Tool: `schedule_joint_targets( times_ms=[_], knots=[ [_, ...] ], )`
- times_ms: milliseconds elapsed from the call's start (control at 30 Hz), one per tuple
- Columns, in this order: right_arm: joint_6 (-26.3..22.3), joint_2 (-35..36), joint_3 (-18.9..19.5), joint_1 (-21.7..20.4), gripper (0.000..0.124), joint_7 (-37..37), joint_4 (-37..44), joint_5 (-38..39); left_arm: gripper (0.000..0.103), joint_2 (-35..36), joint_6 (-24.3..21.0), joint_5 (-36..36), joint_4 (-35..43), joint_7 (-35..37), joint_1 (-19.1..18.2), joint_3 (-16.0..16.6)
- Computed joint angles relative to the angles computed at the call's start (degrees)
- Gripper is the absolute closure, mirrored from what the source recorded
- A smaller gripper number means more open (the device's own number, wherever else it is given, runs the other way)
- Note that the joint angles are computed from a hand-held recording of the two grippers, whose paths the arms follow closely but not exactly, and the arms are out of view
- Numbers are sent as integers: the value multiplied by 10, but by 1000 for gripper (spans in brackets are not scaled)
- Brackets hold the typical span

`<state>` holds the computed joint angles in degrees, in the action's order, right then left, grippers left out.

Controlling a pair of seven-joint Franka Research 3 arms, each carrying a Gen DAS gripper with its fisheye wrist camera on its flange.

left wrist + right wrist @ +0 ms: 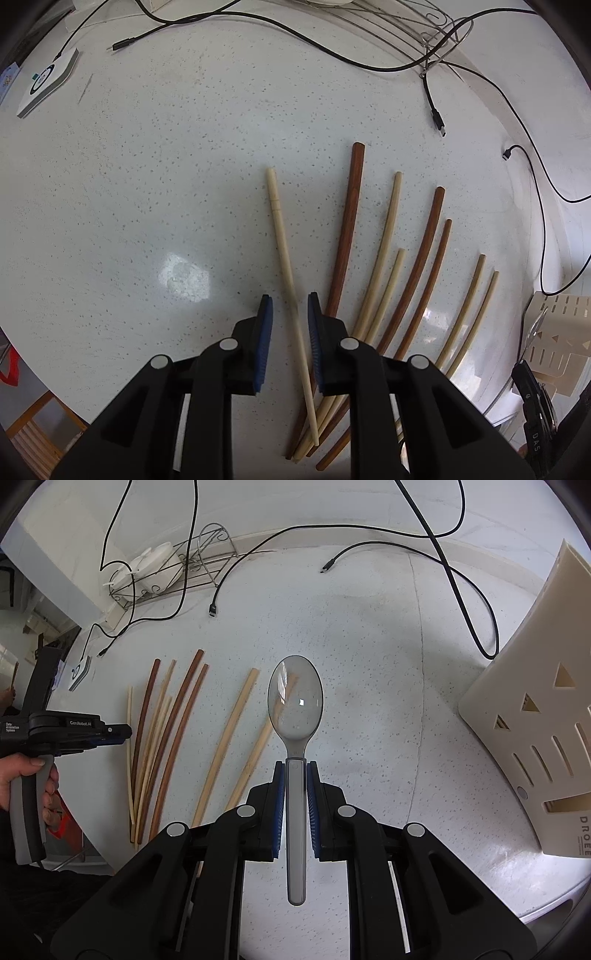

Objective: Organize utensils
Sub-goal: 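Lift the grey spoon with the right gripper while the left gripper holds the light chopstick, then carry the light chopstick with the left gripper into the cream utensil holder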

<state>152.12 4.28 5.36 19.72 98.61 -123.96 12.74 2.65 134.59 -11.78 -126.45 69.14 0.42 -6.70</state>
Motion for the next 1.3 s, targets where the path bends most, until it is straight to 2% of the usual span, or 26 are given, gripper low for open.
schedule_joint_targets(
  times_ms=[367,433,567,733,900,1300],
  knots=[
    [11,-6,2,-2,113,-19,-2,22,85,45,-64,113,67,-76,-25,-13],
    [13,-9,2,-3,113,-26,-5,30,92,53,-78,136,78,-89,-30,-14],
    [18,-11,2,-3,113,-31,-7,38,99,64,-96,157,95,-102,-35,-16],
    [25,-12,1,-5,113,-40,-11,50,99,73,-99,157,108,-91,-34,-19],
    [27,-14,0,-7,113,-44,-13,54,99,61,-91,118,95,-52,-19,-16],
    [17,-15,2,-5,113,-43,-5,45,99,-7,-35,38,29,20,-3,-5]
  ],
)
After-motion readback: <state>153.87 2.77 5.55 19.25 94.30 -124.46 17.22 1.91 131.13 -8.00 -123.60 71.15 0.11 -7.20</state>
